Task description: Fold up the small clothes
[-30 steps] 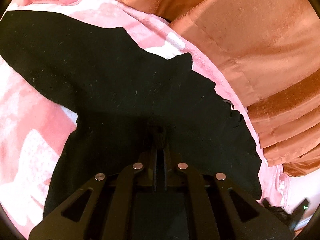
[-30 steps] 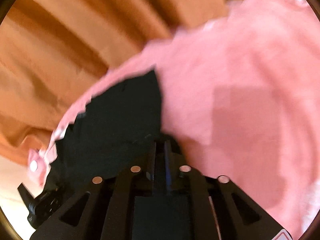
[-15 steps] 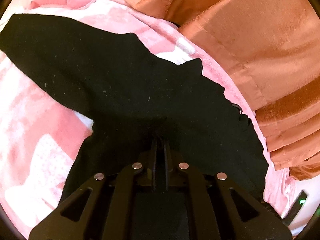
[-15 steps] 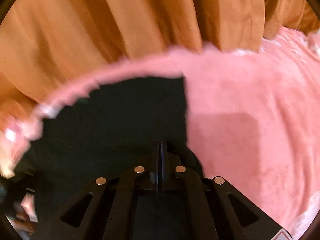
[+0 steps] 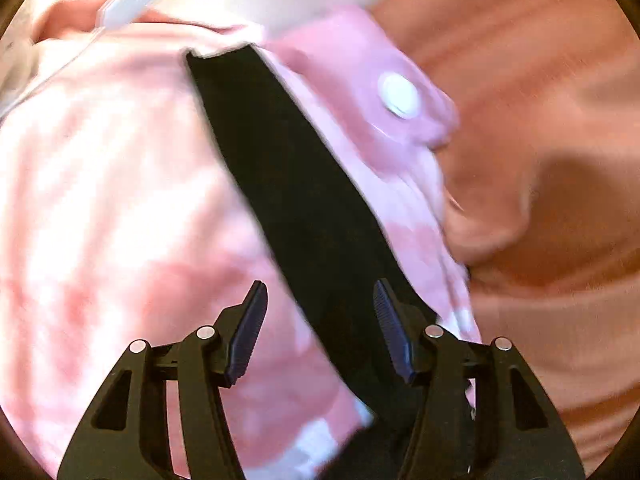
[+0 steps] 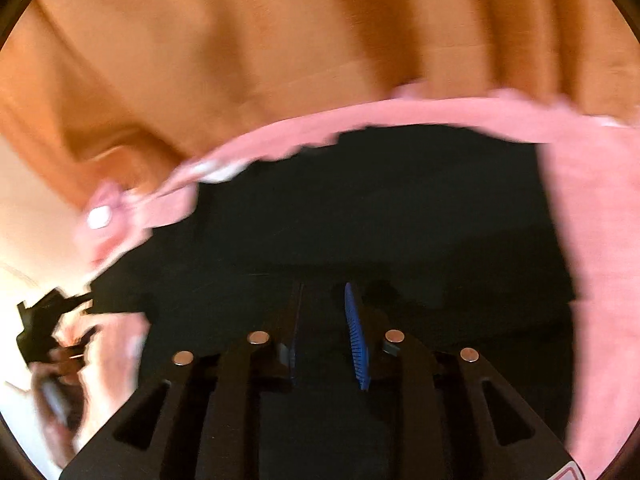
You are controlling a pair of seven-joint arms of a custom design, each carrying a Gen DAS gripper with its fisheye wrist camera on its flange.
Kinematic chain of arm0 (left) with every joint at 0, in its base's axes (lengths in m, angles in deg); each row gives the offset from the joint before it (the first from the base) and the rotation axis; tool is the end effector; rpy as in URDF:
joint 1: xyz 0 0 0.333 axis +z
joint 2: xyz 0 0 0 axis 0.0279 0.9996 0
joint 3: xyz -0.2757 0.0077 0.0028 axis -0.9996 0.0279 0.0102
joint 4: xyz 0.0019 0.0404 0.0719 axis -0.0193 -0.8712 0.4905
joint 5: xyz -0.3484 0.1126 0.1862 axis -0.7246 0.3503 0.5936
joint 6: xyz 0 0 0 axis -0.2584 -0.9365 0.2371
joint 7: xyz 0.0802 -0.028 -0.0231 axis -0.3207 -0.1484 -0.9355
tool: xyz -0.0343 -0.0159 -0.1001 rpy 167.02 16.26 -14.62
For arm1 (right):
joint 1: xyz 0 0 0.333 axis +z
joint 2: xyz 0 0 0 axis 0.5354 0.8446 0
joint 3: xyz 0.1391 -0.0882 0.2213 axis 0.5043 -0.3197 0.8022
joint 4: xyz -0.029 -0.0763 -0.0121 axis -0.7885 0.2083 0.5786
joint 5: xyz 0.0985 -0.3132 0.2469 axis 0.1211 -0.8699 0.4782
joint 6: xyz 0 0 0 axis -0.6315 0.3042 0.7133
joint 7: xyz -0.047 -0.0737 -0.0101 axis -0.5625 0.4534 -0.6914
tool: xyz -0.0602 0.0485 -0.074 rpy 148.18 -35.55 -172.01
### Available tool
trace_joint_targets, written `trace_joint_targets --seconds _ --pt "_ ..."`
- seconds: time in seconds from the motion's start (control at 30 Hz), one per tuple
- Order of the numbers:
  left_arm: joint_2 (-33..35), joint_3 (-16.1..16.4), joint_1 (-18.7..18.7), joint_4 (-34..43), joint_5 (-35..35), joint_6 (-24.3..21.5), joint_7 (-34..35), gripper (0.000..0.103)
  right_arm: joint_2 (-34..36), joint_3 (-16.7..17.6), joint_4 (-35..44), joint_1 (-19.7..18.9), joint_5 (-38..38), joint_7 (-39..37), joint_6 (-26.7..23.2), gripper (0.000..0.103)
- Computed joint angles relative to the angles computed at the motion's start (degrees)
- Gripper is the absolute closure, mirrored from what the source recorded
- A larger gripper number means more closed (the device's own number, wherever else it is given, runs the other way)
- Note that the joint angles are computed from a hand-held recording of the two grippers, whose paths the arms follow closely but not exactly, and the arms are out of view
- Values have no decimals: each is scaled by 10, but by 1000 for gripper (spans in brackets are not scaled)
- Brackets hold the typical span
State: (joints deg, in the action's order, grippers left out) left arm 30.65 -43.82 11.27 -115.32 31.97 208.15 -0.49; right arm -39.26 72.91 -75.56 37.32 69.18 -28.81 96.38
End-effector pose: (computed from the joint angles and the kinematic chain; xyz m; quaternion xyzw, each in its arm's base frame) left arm 0.3584 -0.0309 0.5344 -0.9222 0.0297 -0.3420 0.1779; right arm 0.5846 0.0348 0.4355 -0.7643 0.5005 -0.0062 0.4066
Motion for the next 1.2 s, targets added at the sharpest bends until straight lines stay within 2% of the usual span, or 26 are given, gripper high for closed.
trace_joint_targets --seconds 0.07,0.1,0.17,0.3,0.37,0.4,0.43,0.5,0.53,0.57,0.6,0.63,0.7,0.73,0.77,0.83,0.87,0.93,0.97,1.03,1.1,1.13,1.2 --pt "40 0 -14 29 1 18 25 47 -14 9 -8 25 -5 -24 10 52" --pt "55 -3 -17 41 2 21 31 46 -17 15 -10 35 -9 -41 21 48" --pt "88 -5 -26 66 3 22 47 44 -13 31 -11 59 -29 -61 55 48" --pt "121 3 -41 89 0 27 78 43 30 56 14 96 -83 -31 105 48" --pt "124 3 -39 95 3 14 86 43 53 68 14 111 -138 -15 161 63" --pt "117 3 -39 91 5 8 86 43 46 70 7 111 -130 -36 171 82" --pt "112 2 -35 89 6 3 83 43 39 67 8 107 -117 -44 148 99" --pt "100 3 -32 81 7 3 77 43 3 49 9 86 10 -80 72 99" --pt "94 4 -32 76 6 4 75 43 -21 24 2 83 89 -116 28 99" --pt "93 5 -31 74 5 6 73 43 -25 19 2 75 128 -130 3 99" --pt "94 6 -32 74 4 7 74 43 -25 12 5 76 134 -120 -17 98" --pt "96 7 -33 75 2 7 77 43 -13 1 17 91 100 -97 -31 97" --pt "93 11 -35 70 -2 8 79 43 42 14 48 122 -48 -31 -22 95" --pt "87 12 -35 66 -5 9 79 42 53 30 45 117 -82 -13 -5 95" --pt "83 13 -33 62 -7 7 76 41 45 48 36 95 -76 -20 -3 93" --pt "78 11 -27 59 -9 0 69 38 9 35 11 72 -15 -46 -31 91" --pt "76 12 -27 56 -12 1 65 38 -4 27 4 66 4 -56 -35 86" --pt "79 15 -32 53 -19 16 66 38 -24 12 -12 56 19 -70 -2 73" --pt "93 19 -42 58 -24 31 77 38 -36 9 -28 50 7 -57 47 71" --pt "143 24 -67 88 -31 58 121 38 -39 -3 -41 36 -33 -19 99 70" --pt "196 28 -94 122 -42 71 167 36 -20 -18 -25 22 -51 20 94 70" --pt "223 33 -110 136 -54 81 191 36 -2 -27 -6 13 -38 27 64 71" --pt "276 37 -135 165 -77 81 232 36 23 -26 14 1 -16 24 57 73"
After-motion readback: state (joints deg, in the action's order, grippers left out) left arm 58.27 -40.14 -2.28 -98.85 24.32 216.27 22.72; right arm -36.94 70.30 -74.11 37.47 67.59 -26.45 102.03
